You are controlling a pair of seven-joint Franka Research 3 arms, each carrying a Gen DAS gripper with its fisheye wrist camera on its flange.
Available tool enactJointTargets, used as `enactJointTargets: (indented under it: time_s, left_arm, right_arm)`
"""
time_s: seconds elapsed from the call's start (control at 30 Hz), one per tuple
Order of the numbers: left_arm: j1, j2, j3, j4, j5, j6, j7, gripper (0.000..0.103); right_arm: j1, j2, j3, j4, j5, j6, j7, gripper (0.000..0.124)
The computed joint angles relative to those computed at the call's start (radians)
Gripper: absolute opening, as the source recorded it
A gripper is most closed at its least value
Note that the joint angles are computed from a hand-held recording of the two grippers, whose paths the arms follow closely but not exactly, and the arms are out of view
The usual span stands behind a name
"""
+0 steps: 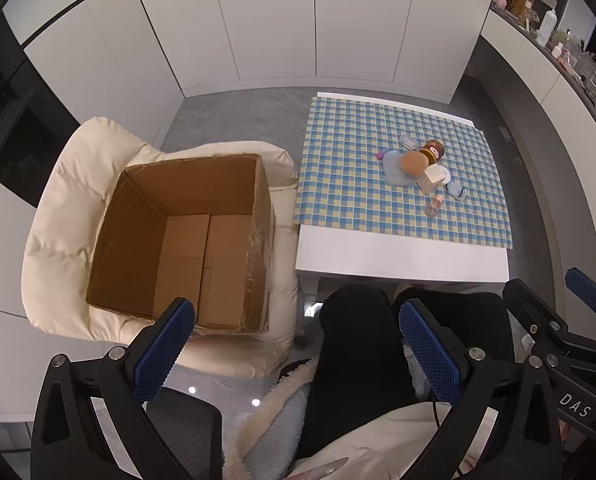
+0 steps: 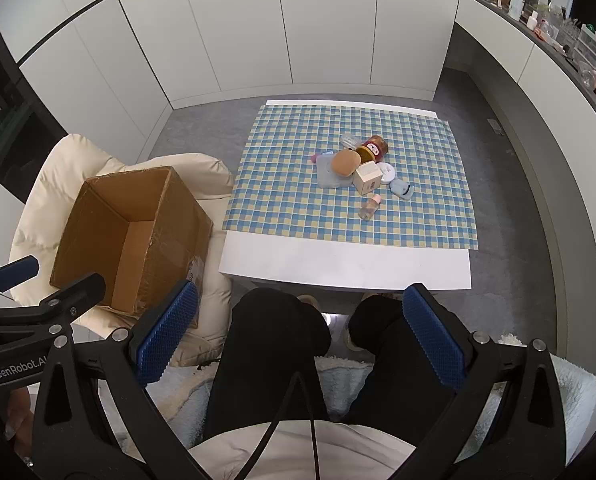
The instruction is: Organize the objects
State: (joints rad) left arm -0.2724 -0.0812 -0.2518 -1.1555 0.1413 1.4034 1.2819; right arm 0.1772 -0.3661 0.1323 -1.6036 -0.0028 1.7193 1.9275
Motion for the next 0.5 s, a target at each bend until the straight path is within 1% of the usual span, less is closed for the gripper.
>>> enactJointTargets:
  time_s: [0.5]
  left_arm:
    - [-0.006,0.006,-0.008,0.014,0.024,-0.010,-0.033,0.102]
  right_arm:
    - [-0.001,0.005,-0.001,0.009,-0.006,-0.005,0.005,0.103]
